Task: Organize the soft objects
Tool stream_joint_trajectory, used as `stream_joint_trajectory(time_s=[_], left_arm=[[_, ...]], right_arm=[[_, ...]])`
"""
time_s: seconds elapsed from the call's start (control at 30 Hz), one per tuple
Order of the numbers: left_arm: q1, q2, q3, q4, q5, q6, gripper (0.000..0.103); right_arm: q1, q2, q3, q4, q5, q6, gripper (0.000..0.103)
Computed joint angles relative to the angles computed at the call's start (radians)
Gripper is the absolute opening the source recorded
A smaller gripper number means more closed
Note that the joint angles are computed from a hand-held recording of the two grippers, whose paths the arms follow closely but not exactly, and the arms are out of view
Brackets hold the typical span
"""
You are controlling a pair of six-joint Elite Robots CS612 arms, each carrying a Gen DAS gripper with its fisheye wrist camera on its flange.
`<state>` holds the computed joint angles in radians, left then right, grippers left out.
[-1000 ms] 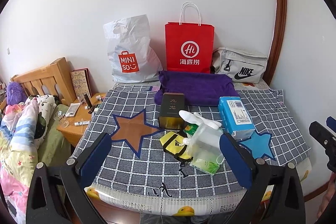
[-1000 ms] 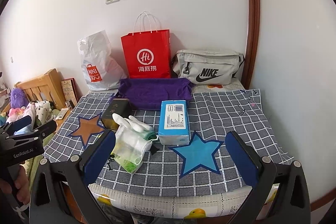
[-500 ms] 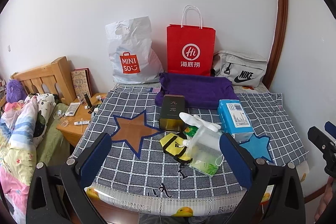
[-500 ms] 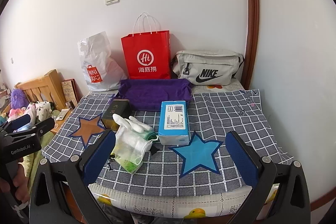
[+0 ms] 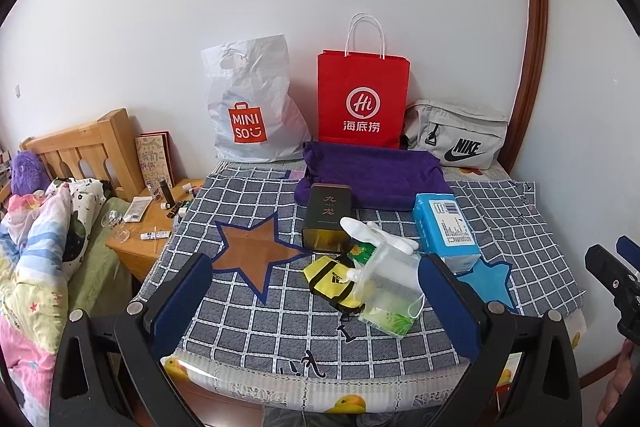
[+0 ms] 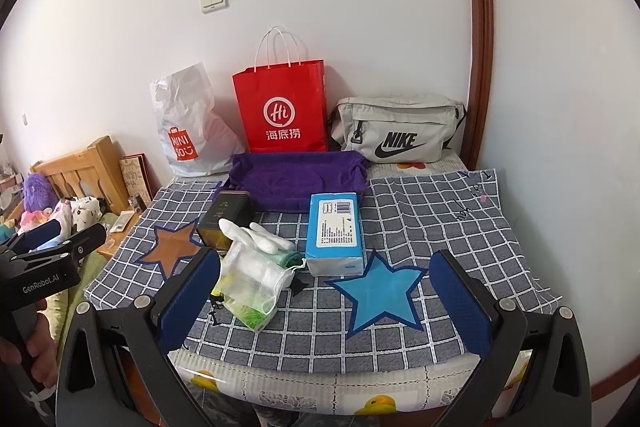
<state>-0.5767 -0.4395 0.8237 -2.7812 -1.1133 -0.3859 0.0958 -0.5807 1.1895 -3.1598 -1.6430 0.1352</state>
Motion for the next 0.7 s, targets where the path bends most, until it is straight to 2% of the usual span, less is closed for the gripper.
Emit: stream_joint_trajectory(time_s=[0.7], left_arm=[[-0.001,0.004,-0.013,0.011,-0.006,-0.001,0.103]], right_arm=[[-0.002,-0.006,0.008,-0.011,0.012,-0.002,0.103]])
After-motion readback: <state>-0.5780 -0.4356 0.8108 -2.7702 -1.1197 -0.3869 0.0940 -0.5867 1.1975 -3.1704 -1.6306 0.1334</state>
